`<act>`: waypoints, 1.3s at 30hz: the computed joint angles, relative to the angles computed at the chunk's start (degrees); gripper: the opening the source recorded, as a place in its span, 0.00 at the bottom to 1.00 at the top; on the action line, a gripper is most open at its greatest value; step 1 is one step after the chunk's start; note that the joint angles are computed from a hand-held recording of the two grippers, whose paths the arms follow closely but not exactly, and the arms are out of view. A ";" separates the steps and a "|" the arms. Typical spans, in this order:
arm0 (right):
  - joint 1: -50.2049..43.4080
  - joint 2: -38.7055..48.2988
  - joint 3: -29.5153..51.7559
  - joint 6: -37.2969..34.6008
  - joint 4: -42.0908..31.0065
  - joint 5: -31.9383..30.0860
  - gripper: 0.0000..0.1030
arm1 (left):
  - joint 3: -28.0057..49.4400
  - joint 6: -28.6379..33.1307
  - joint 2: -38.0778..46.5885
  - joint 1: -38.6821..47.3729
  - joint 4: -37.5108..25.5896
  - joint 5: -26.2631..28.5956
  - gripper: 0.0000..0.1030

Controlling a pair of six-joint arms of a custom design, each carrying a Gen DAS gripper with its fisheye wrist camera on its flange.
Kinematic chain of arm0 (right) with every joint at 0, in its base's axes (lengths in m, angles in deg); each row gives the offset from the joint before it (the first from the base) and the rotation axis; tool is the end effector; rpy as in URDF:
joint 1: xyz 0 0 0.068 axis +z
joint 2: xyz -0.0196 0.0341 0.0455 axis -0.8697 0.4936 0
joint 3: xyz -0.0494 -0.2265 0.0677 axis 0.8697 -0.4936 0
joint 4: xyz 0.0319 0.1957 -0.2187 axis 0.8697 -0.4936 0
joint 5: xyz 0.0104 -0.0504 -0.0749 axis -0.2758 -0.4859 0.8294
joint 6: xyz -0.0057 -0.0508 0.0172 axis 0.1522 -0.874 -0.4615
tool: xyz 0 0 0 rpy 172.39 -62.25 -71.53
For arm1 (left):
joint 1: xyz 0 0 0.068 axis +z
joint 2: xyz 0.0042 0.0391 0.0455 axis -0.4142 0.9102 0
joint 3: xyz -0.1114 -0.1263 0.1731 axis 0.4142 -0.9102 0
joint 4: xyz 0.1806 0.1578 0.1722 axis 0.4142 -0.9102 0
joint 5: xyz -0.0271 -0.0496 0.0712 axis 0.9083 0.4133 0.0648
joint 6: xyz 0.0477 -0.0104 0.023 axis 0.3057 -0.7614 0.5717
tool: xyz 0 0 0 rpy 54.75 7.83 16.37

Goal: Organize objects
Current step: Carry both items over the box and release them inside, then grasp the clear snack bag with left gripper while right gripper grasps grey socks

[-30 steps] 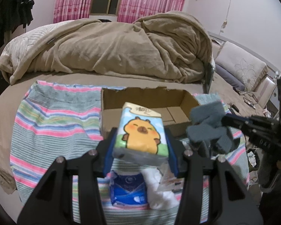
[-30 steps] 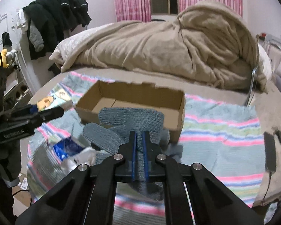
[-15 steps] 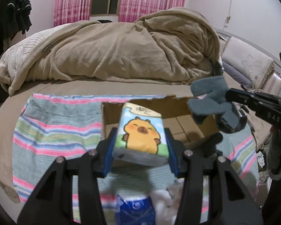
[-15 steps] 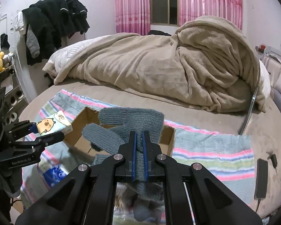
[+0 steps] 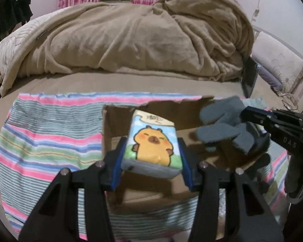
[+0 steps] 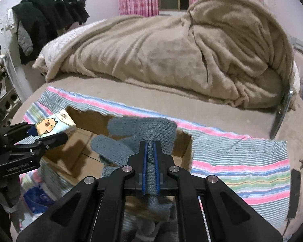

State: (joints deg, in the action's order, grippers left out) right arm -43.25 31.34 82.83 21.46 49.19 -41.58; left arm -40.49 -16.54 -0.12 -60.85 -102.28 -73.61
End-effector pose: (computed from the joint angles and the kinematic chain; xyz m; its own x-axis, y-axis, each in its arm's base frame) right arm 0.2183 0.0721 0.2180 -0.6566 -0.2631 -0.7068 -0.4165 0.9078 0.0490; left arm 0.1865 -0.1234 0.1874 -0.7230 -0.0673 -0.6876 0.0296 0.9913 -0.1281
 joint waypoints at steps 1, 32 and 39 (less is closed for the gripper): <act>-0.22 0.77 -0.21 -0.01 0.50 -0.30 0.07 | 0.33 -0.04 1.55 0.22 0.33 0.00 0.48; 0.79 -30.34 -2.34 4.74 -23.31 -1.02 0.49 | 5.54 -25.37 -11.60 -28.36 -26.90 -20.31 0.79; -2.54 -37.83 -4.24 3.94 -29.87 -4.02 0.50 | 7.02 -37.21 -7.51 -39.06 -31.10 -23.48 0.79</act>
State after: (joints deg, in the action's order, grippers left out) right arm -45.79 -6.49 78.60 25.40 19.32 -45.60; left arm -33.47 -53.75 -7.63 -99.91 -133.38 -97.09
